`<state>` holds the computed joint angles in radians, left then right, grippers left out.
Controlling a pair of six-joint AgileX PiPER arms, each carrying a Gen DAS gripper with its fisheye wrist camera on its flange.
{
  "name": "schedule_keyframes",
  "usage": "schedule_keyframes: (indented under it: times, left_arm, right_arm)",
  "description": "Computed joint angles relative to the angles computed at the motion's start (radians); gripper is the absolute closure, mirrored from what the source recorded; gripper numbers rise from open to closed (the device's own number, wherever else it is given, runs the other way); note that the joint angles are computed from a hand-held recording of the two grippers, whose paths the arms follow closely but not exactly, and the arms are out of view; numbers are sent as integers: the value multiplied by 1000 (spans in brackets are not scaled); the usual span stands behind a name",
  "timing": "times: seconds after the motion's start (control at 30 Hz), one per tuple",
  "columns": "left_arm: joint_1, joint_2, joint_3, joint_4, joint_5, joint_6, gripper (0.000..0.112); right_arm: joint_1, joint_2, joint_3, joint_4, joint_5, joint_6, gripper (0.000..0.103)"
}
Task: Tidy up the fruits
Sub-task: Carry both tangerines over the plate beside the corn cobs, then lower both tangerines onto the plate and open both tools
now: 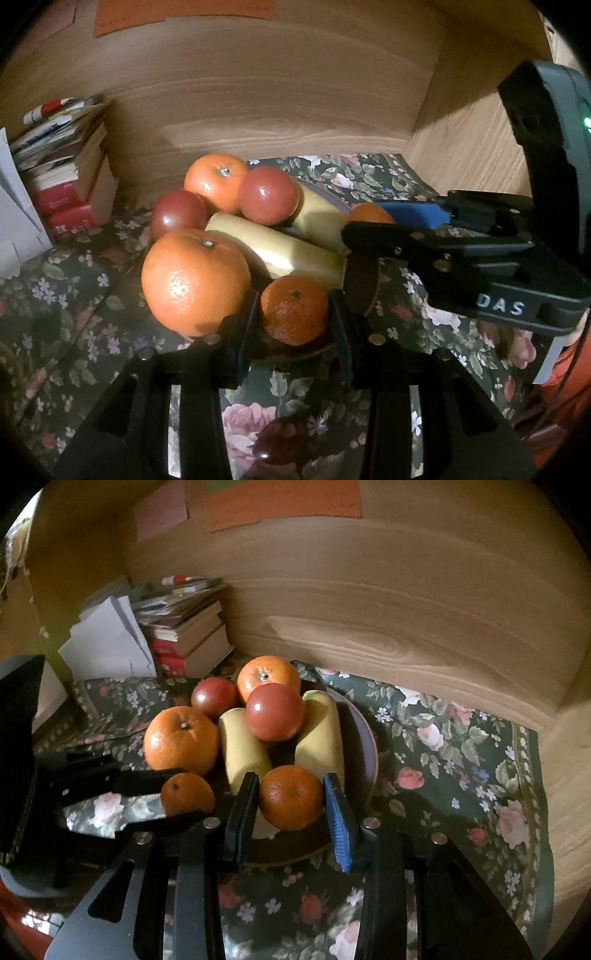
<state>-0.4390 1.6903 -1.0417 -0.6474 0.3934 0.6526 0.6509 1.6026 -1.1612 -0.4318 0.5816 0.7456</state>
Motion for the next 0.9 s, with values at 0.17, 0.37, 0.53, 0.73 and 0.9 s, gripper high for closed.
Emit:
schedule_keyframes:
  times: [0.17, 0.37, 0.53, 0.73, 0.9]
  left_arm:
    - [-6, 35, -31, 20, 12, -27, 74]
    - [-10, 61, -47, 45, 9, -39, 74]
    - [0, 91, -74, 48, 38, -43, 74]
    - [3, 96, -85, 44, 59, -50, 66]
    - [7, 78, -70, 21, 73, -31, 57]
  right_arm:
    - [-17, 32, -16, 21, -21, -27, 70]
    - [-21, 44, -9, 0, -71, 2, 70]
    - [-20, 60, -25, 8, -64, -16, 69]
    - [-21, 52, -27, 28, -46, -30, 57]
    - [-4, 11, -6, -30, -33, 34, 49]
